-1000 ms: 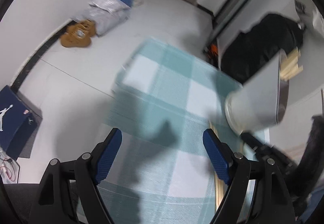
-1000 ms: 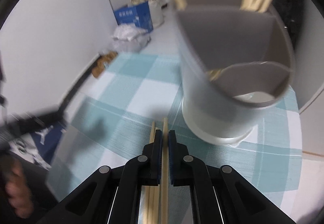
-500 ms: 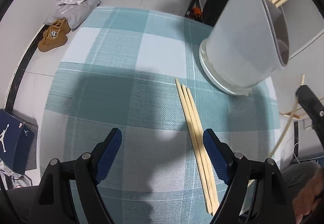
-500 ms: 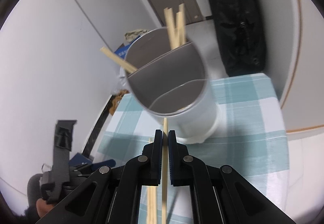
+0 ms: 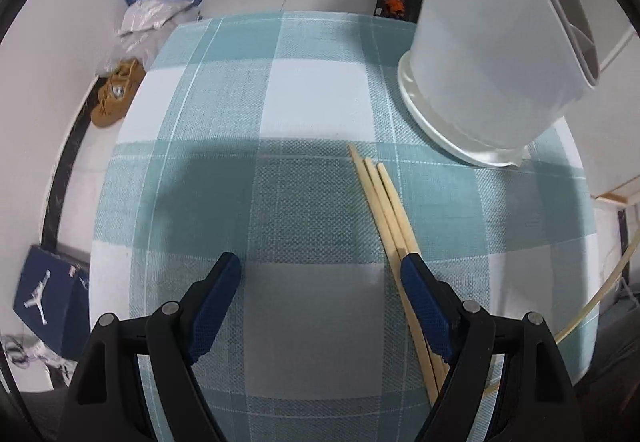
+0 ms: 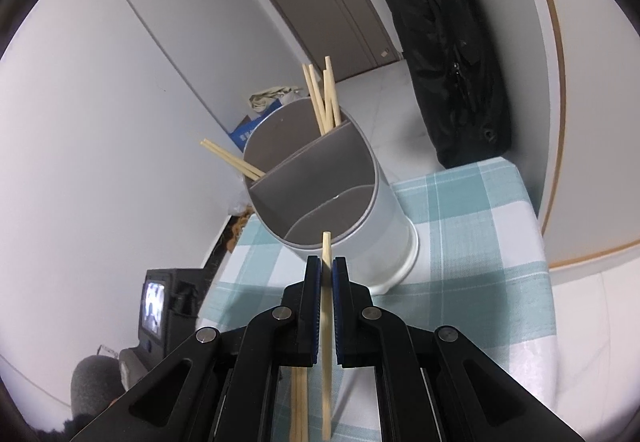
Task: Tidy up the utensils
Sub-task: 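Close the left tool on a chopstick from the pile and lift it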
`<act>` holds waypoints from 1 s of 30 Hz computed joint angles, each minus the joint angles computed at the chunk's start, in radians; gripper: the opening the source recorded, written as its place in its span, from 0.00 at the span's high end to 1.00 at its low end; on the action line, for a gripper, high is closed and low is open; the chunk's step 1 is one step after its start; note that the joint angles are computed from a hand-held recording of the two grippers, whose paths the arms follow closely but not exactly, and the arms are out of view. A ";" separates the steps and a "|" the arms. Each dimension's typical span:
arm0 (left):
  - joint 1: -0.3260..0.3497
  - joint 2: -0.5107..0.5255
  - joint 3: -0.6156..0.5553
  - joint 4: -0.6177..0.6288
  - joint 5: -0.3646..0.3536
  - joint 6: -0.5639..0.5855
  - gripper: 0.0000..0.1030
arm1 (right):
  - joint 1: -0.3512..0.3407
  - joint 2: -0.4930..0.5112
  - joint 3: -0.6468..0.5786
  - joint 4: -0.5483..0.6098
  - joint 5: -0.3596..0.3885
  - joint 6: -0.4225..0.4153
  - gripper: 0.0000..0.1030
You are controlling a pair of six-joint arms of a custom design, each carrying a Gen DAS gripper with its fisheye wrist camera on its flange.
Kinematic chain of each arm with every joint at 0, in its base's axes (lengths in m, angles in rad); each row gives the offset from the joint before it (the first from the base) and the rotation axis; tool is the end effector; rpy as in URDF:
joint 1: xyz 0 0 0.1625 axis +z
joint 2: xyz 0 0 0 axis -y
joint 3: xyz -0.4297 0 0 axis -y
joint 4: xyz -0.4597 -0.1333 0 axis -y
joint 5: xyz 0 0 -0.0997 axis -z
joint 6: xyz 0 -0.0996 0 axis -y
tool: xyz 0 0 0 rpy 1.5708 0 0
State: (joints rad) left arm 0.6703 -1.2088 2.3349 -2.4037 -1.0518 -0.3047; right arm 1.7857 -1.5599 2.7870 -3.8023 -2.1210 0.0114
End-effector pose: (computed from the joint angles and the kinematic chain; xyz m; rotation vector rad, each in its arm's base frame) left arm -0.2159 -0.4043 0.0378 0.8446 2.4101 -0.0736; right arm 0.1401 -0.2609 0.1979 -0.1252 -2.4033 1.3735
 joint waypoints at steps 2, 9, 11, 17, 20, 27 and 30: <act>0.006 0.004 -0.007 0.005 -0.007 -0.007 0.23 | -0.013 -0.011 0.007 -0.006 0.019 -0.002 0.96; 0.011 0.031 -0.041 0.050 0.008 -0.034 0.22 | -0.007 -0.044 0.019 0.001 0.024 0.003 0.96; 0.008 0.036 -0.043 0.053 0.012 -0.036 0.22 | -0.008 -0.045 0.020 -0.001 0.027 0.000 0.96; -0.007 0.058 -0.053 0.064 0.046 -0.026 0.22 | -0.014 -0.054 0.025 -0.001 0.034 0.001 0.96; 0.006 0.067 -0.072 0.071 0.043 -0.036 0.22 | -0.026 -0.065 0.027 0.012 0.049 0.009 0.96; 0.005 0.077 -0.076 0.037 0.048 -0.030 0.35 | -0.038 -0.070 0.022 0.027 0.058 0.005 0.96; -0.006 0.080 -0.075 0.022 0.037 0.006 0.61 | -0.054 -0.080 0.024 0.040 0.070 0.013 0.96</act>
State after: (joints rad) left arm 0.6643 -1.1289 2.2602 -2.3819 -1.0147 -0.2991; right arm 1.7318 -1.6397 2.8110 -3.7624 -2.0511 0.0239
